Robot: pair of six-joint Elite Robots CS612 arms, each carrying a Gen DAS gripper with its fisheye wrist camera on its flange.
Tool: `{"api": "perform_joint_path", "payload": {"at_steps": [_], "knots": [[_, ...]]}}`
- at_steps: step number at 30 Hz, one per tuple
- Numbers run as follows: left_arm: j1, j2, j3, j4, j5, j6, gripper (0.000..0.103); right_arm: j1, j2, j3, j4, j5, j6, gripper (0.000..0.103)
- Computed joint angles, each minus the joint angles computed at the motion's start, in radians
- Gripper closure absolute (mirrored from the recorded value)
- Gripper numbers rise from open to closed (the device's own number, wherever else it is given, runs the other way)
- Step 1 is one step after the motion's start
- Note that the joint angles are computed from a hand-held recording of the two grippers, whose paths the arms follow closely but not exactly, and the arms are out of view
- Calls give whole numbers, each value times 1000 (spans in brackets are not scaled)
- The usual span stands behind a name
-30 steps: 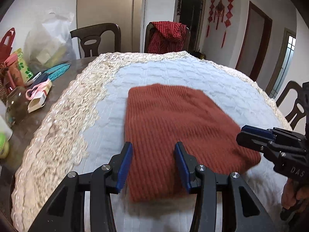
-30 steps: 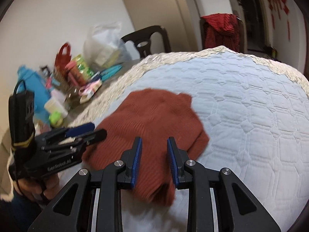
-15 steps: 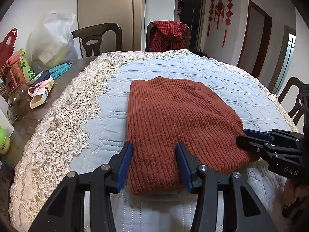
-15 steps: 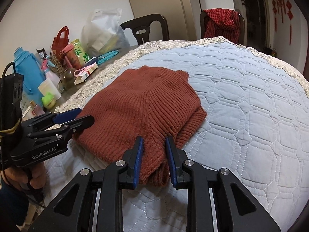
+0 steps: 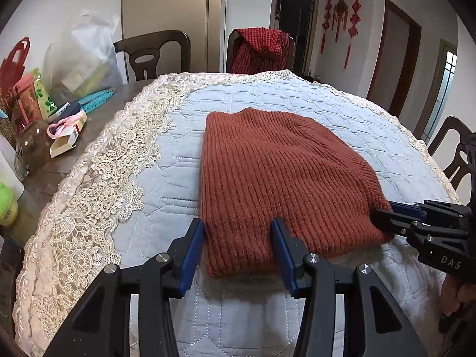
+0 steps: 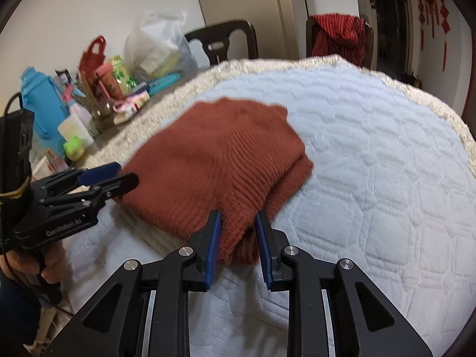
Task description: Fold small clothes
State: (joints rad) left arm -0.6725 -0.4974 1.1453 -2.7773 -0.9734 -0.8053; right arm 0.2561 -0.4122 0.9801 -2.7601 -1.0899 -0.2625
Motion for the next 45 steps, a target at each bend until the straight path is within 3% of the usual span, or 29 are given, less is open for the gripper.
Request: {"api": "perform_joint_path", "payload": {"at_steps": [26, 34, 37, 41, 45], "knots": [[-14, -28, 48, -5, -11, -26, 52, -11, -29, 55, -3, 22, 15, 78], [-21, -36, 52, -37, 53, -15, 53, -18, -52, 96, -95, 53, 45, 78], [-13, -27, 37, -35, 37, -18, 53, -16, -45, 86, -113, 57, 56, 78], [-3, -16, 23, -15, -22, -42, 54, -9, -27, 53, -49, 23, 37, 78], [-5, -21, 32, -20, -24, -45, 54, -15, -29, 60, -42, 36, 61, 78]]}}
